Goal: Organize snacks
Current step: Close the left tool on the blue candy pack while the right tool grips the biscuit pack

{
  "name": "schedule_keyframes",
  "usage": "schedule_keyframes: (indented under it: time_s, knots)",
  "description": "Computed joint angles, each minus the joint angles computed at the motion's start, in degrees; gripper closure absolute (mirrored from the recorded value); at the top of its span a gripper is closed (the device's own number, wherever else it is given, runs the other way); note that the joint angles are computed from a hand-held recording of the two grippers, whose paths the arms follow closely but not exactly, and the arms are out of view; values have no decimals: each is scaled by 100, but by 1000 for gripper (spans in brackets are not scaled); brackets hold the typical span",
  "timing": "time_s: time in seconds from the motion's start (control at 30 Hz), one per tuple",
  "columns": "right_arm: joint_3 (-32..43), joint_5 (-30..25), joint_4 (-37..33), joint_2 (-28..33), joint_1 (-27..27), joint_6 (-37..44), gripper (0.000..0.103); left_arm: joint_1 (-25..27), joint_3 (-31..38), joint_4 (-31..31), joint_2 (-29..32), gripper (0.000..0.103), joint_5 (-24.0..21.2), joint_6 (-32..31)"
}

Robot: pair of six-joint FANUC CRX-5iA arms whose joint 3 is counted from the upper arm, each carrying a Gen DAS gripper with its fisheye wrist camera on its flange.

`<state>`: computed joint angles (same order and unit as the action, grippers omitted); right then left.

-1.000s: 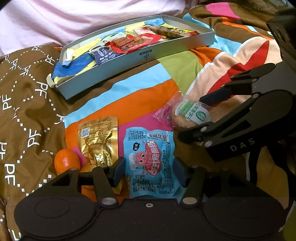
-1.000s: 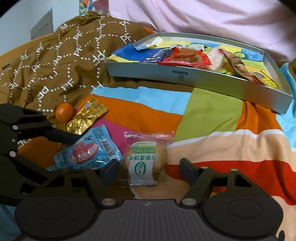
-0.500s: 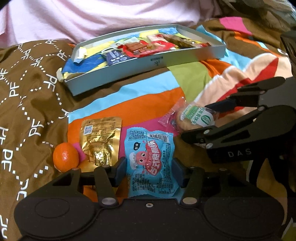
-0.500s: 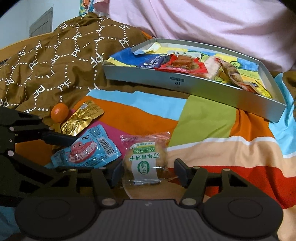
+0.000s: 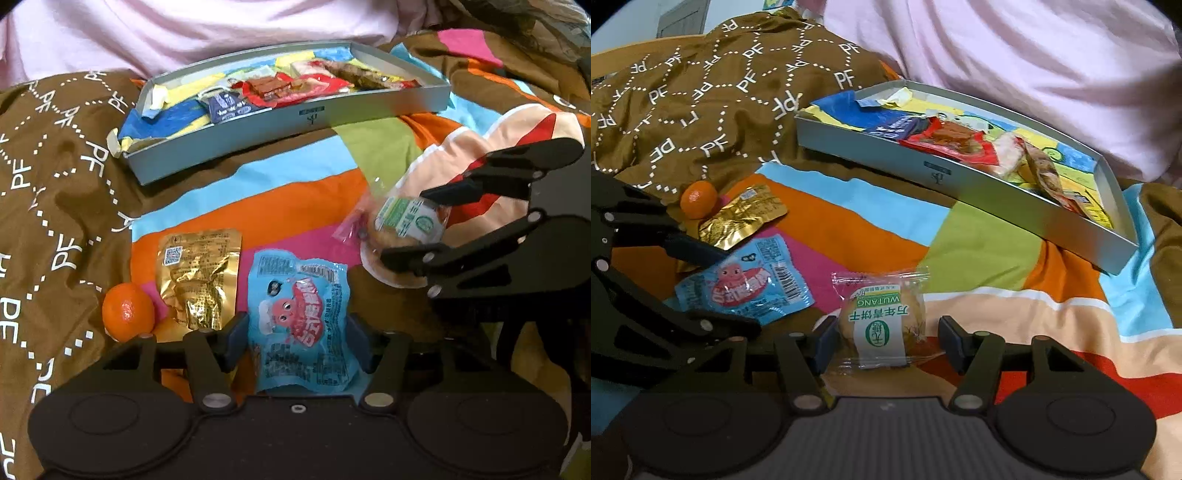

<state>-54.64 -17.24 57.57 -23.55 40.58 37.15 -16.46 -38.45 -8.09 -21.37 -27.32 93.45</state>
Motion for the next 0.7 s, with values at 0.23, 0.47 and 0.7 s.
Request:
schedule_keyframes:
  time_s: [0.23,0.47,0.7]
  knots:
    - [146,-201,-727,-162,130,556,40,343,-182,1020,42,41,9,-1304]
    - [196,-298,-949,-152,243,828,40,169,-176,729,-13,53,80,-877]
    - [238,-320,-1130,17,232,959,40,-349,116,-621,16,58,29,286]
